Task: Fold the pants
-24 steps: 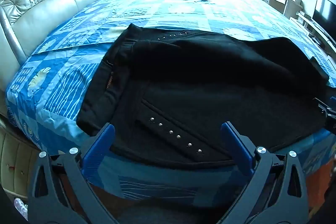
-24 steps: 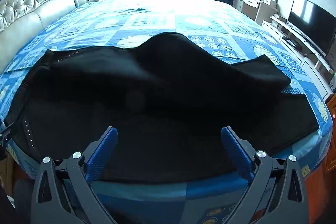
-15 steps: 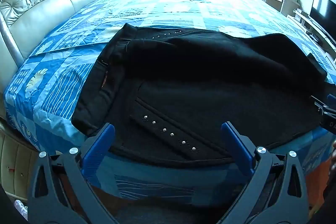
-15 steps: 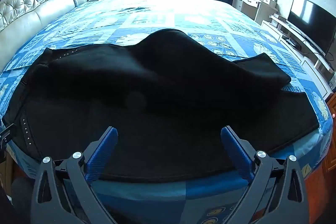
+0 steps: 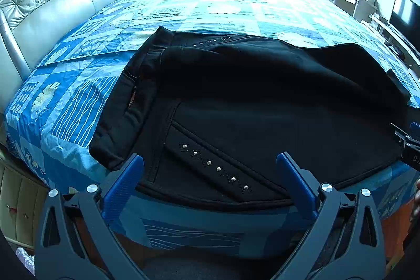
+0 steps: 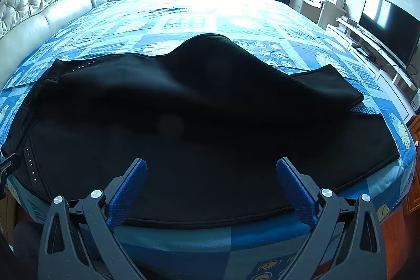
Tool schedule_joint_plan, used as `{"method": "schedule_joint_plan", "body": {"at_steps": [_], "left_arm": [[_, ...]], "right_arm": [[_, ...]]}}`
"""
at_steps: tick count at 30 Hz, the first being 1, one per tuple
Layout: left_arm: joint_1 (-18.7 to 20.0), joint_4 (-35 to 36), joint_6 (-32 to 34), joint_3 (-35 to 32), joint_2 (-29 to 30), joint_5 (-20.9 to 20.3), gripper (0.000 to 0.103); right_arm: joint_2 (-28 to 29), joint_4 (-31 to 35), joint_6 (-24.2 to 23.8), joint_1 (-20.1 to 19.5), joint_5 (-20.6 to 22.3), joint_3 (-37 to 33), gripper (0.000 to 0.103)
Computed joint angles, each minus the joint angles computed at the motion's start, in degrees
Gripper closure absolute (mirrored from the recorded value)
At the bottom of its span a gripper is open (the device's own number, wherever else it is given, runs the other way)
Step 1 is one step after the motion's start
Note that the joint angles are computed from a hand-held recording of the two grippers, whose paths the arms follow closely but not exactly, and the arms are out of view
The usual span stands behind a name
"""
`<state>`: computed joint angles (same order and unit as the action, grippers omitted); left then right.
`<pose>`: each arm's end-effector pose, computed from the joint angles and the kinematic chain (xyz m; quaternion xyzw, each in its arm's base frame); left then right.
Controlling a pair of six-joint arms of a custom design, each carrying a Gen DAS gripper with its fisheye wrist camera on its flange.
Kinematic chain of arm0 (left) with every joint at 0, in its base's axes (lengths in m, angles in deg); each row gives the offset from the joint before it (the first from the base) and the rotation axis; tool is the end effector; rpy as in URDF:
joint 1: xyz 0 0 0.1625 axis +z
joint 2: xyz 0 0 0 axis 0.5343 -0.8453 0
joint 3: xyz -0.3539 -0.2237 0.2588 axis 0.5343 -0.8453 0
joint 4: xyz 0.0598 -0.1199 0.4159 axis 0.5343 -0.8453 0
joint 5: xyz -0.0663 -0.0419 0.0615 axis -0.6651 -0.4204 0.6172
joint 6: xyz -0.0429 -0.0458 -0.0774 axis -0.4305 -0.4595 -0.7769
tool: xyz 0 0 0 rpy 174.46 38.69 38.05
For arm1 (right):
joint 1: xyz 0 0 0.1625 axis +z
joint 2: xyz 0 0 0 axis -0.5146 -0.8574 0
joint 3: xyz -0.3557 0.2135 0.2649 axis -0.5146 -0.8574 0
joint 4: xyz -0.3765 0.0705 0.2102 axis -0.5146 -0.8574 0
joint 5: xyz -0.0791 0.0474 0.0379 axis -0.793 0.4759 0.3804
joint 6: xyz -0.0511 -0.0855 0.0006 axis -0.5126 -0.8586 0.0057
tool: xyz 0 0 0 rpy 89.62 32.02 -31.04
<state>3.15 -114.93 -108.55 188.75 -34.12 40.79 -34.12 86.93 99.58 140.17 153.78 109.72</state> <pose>-0.2575 -0.4405 0.1631 0.2514 0.8711 -0.2546 0.3365 0.1856 -0.4002 0.2217 -0.0449 -0.8158 0.3675 0.4443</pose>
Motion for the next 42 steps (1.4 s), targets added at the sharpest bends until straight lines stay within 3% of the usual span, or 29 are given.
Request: {"method": "schedule_joint_plan", "body": {"at_steps": [42], "left_arm": [[0.1, -0.1, 0.1, 0.0, -0.2, 0.0, 0.002]], "right_arm": [[0.7, 0.1, 0.0, 0.3, 0.4, -0.2, 0.005]]}}
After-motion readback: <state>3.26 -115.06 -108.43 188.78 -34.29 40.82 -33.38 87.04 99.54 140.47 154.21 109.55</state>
